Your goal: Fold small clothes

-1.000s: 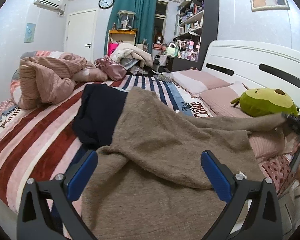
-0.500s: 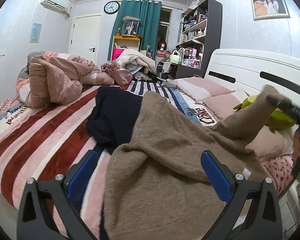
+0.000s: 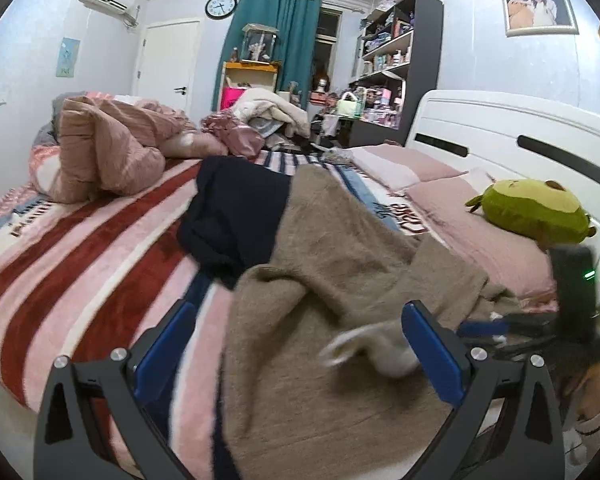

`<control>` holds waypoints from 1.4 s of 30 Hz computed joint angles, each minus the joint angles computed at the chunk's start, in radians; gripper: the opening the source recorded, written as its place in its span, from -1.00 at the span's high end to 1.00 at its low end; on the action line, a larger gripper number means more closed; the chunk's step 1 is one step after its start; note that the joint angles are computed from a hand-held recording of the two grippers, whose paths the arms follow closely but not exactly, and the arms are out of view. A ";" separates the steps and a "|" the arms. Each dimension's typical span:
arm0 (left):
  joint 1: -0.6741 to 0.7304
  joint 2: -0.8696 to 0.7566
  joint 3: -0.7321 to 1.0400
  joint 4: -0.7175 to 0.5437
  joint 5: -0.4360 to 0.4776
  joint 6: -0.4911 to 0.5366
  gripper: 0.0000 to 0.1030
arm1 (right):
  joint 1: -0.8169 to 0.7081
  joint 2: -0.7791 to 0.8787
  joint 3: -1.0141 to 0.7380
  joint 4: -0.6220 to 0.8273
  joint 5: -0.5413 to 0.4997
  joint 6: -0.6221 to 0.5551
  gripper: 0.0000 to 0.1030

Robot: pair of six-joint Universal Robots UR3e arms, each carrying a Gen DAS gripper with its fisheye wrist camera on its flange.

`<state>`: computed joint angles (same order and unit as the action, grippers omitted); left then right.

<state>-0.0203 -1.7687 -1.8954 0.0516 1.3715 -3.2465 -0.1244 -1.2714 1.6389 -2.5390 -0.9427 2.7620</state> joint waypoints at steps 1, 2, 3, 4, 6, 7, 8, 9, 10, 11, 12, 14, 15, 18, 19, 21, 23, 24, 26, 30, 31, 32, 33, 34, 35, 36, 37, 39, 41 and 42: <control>-0.015 -0.021 0.026 -0.007 -0.009 -0.001 -0.98 | -0.040 -0.059 0.051 -0.016 0.018 -0.009 -0.08; -0.027 -0.040 0.048 -0.015 -0.017 0.001 -0.98 | -0.066 -0.099 0.081 -0.026 0.028 -0.003 -0.10; -0.040 -0.061 0.071 -0.023 -0.024 0.003 -0.98 | -0.099 -0.141 0.116 -0.033 0.042 0.001 -0.11; -0.060 -0.098 0.111 -0.040 -0.039 0.003 -0.98 | -0.138 -0.173 0.142 -0.037 0.055 0.003 -0.13; -0.084 -0.158 0.177 -0.080 -0.055 -0.004 -0.98 | -0.202 -0.229 0.196 -0.056 0.066 0.017 -0.19; -0.100 -0.198 0.219 -0.112 -0.053 -0.009 -0.98 | -0.235 -0.250 0.233 -0.069 0.076 0.016 -0.22; -0.122 -0.242 0.270 -0.154 -0.033 -0.014 -0.98 | -0.282 -0.270 0.274 -0.073 0.088 0.002 -0.23; -0.138 -0.274 0.307 -0.189 -0.011 -0.016 -0.98 | -0.312 -0.279 0.300 -0.083 0.086 0.002 -0.23; -0.156 -0.311 0.356 -0.248 0.016 -0.017 -0.97 | -0.346 -0.297 0.337 -0.093 0.077 0.003 -0.23; -0.166 -0.330 0.382 -0.283 0.026 -0.018 -0.94 | -0.369 -0.296 0.381 -0.144 0.046 0.024 -0.23; -0.169 -0.344 0.397 -0.306 0.023 -0.016 -0.85 | -0.392 -0.298 0.419 -0.180 0.021 0.035 -0.23; -0.182 -0.373 0.432 -0.374 0.035 -0.015 0.14 | -0.443 -0.287 0.483 -0.216 0.024 0.032 -0.23; -0.192 -0.385 0.448 -0.405 0.066 -0.019 0.35 | -0.476 -0.284 0.508 -0.215 0.040 0.026 -0.23; -0.185 -0.361 0.394 -0.371 0.079 0.002 0.52 | -0.571 -0.296 0.568 -0.202 0.098 -0.005 -0.23; -0.181 -0.338 0.376 -0.368 0.092 0.007 0.51 | -0.610 -0.314 0.584 -0.183 0.129 -0.024 -0.23; -0.158 -0.266 0.301 -0.316 0.089 0.031 0.29 | -0.666 -0.350 0.594 -0.136 0.159 -0.058 -0.23; -0.122 -0.176 0.218 -0.282 0.086 0.070 -0.80 | -0.718 -0.379 0.574 -0.054 0.177 -0.110 -0.24; -0.102 -0.144 0.190 -0.286 0.079 0.090 -0.89 | -0.729 -0.376 0.552 -0.003 0.179 -0.139 -0.24; -0.060 -0.085 0.139 -0.323 0.078 0.124 -0.89 | -0.734 -0.342 0.448 0.219 0.150 -0.264 -0.34; 0.033 -0.082 0.067 -0.355 0.045 0.145 -0.89 | -0.730 -0.287 0.329 0.536 0.182 -0.561 -0.27; 0.053 -0.097 0.062 -0.379 0.045 0.139 -0.89 | -0.728 -0.264 0.297 0.599 0.195 -0.587 -0.25; 0.071 -0.104 0.057 -0.402 0.017 0.139 -0.88 | -0.721 -0.248 0.281 0.622 0.199 -0.587 -0.25; 0.108 -0.108 0.035 -0.411 -0.081 0.151 -0.88 | -0.709 -0.229 0.267 0.631 0.197 -0.587 -0.25; 0.132 -0.124 0.028 -0.407 -0.177 0.162 -0.88 | -0.690 -0.213 0.253 0.626 0.188 -0.586 -0.26; 0.145 -0.135 0.013 -0.385 -0.244 0.176 -0.87 | -0.679 -0.205 0.247 0.619 0.185 -0.581 -0.26; 0.145 -0.145 0.013 -0.374 -0.266 0.183 -0.87 | -0.666 -0.187 0.229 0.625 0.189 -0.573 -0.26; 0.141 -0.161 0.022 -0.364 -0.290 0.178 -0.87 | -0.661 -0.169 0.206 0.646 0.199 -0.573 -0.26; 0.150 -0.183 0.029 -0.340 -0.353 0.139 -0.87 | -0.638 -0.118 0.155 0.703 0.233 -0.583 -0.23; 0.170 -0.220 0.045 -0.323 -0.458 0.108 -0.87 | -0.601 -0.069 0.115 0.714 0.245 -0.576 -0.04; 0.169 -0.242 0.068 -0.325 -0.475 0.101 -0.86 | -0.579 -0.054 0.111 0.685 0.245 -0.556 0.03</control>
